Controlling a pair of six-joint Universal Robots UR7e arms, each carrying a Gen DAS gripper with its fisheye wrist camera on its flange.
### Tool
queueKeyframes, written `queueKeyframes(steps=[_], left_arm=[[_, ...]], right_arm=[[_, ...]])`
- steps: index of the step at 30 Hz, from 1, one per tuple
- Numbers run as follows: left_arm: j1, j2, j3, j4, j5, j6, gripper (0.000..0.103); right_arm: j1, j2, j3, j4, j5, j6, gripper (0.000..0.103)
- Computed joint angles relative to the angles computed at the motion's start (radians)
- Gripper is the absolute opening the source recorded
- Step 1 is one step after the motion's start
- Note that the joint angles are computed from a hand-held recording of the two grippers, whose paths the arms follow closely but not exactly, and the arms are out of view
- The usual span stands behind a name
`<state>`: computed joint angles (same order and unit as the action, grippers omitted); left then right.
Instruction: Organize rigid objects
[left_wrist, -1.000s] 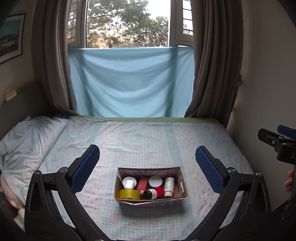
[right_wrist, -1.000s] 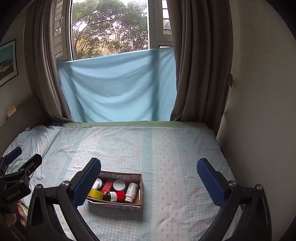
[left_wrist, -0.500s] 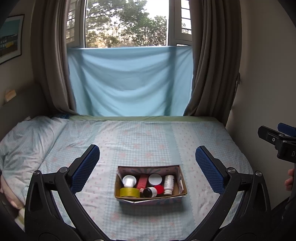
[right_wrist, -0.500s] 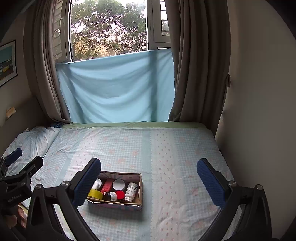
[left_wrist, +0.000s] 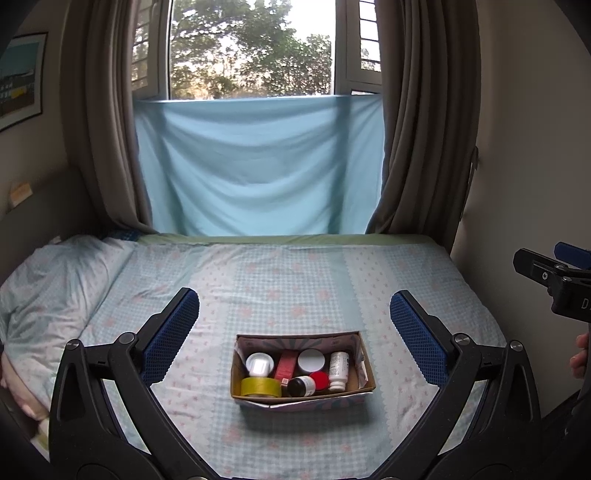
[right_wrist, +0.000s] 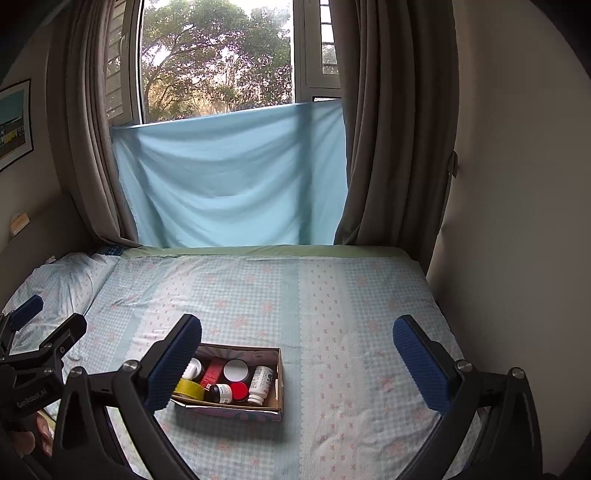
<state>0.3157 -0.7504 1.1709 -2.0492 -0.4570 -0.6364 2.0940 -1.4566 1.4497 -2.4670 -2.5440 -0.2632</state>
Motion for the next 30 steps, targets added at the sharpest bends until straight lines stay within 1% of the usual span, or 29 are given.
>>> queueKeyframes(steps=[13,19,24,30], left_arm=[[0.001,0.004,-0.006,-0.013,0.009,0.027,0.103],[-0.002,0.011,-0.013,-0.005,0.035,0.032,0.103],[-0.005,0.011,-0.001,-0.047,0.057,0.053,0.103],[-0.003,-0.002,0.032,-0.135,0.030,0.087,0.103]], right_arm=[[0.000,0.003,-0.006,0.003,0.000,0.000,0.103],[0.000,0.004,-0.006,-0.001,0.000,-0.002,0.103],[0.002,0.007,-0.010,-0.001,-0.003,-0.001,0.103],[0.001,0.006,-0.008,-0.003,-0.002,-0.004,0.103]])
